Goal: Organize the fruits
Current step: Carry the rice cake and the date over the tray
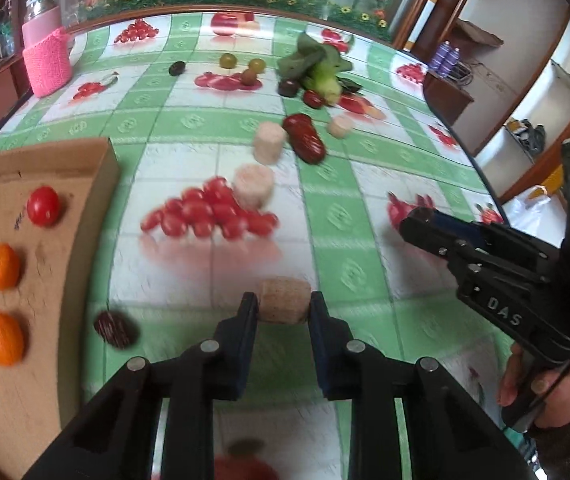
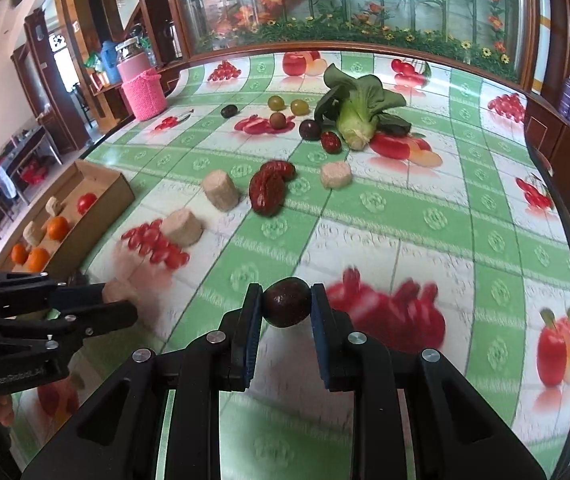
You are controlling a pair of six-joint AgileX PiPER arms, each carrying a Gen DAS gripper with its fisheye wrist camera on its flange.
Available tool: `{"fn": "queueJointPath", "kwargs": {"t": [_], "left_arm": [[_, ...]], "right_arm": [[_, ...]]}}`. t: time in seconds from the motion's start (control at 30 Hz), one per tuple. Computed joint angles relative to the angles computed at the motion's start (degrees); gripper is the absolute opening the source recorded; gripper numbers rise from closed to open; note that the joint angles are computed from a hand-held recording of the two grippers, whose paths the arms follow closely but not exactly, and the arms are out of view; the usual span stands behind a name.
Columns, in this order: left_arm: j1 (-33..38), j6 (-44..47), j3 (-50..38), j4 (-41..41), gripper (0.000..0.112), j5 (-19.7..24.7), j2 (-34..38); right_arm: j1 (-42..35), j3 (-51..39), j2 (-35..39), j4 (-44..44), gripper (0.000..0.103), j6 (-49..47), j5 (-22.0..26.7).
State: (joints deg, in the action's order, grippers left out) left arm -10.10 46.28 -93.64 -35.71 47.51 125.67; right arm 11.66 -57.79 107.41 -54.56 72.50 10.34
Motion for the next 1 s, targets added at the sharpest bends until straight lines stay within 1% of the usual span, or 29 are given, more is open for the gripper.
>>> {"fn": "queueJointPath", "kwargs": {"t": [0.27, 0.43, 0.5, 0.73, 1.0], "left_arm": [[2.1, 7.4, 10.3, -4.2, 0.028, -0.9, -6.5], [4.2, 12.1, 14.5, -7.1, 0.028, 0.7, -9.6], [5.1, 13.5, 15.7, -7.9, 0.028, 1.4, -10.5], [9.5, 16.4, 17.1, -9.2, 0.028, 3.9, -12.6], [15.1, 18.3, 16.1, -10.1, 0.028, 6.4, -13.5]], "right_arm": [[5.2, 9.5, -5.1, -11.3, 0.024, 17.9, 3.1], [8.3, 12.9, -7.2, -13.6, 0.024, 25.0, 4.8], [9.8, 13.0, -7.3, -13.4, 0.024, 26.0, 6.0], [14.1, 10.4, -7.1, -9.2, 0.024, 23.8, 8.7], [18.0, 2.7, -4.6, -1.9, 0.024, 15.0, 11.2]]}}
